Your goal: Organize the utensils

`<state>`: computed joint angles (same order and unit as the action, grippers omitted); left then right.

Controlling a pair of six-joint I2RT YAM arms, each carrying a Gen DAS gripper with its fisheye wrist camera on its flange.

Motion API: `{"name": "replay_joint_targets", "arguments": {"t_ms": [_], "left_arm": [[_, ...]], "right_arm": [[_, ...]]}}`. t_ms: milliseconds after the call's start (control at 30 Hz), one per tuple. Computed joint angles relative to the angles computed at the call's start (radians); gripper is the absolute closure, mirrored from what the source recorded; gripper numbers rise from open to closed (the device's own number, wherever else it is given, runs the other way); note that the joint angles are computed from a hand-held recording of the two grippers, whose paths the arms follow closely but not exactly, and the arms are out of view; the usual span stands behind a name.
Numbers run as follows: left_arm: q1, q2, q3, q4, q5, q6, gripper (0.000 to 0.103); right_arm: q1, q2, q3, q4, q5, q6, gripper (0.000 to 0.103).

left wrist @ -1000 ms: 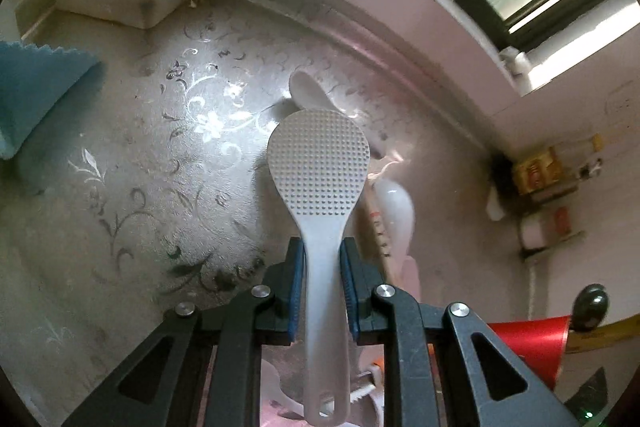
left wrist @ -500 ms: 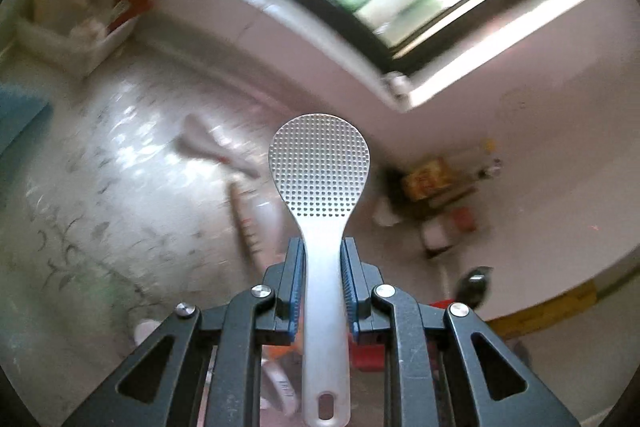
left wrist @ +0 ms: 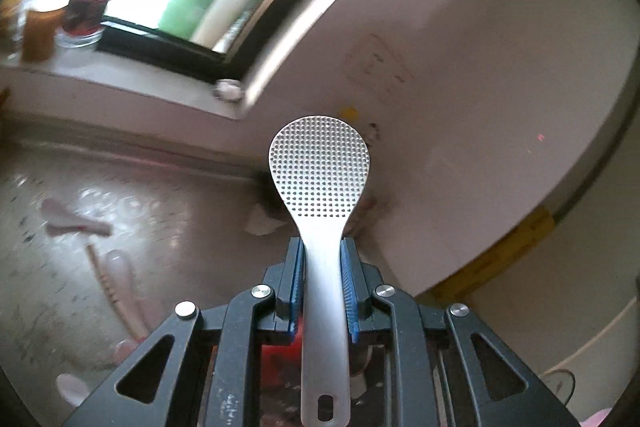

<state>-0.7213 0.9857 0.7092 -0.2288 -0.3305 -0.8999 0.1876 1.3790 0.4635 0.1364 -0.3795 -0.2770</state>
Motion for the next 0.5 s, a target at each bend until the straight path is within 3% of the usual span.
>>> {"name": "replay_joint_targets", "arguments": {"t_ms": [300, 500], "left_arm": [[0.086, 0.240, 0.062, 0.183, 0.187, 0.110, 0.084], [0.137, 0.358, 0.115, 0.217, 0.284, 0.175, 0.084]], "right_arm": [[-0.002, 0.006, 0.003, 0.001, -0.006, -0.010, 0.013], [-0.004, 0.011, 0.005, 0.002, -0.013, -0.017, 0.013]]}}
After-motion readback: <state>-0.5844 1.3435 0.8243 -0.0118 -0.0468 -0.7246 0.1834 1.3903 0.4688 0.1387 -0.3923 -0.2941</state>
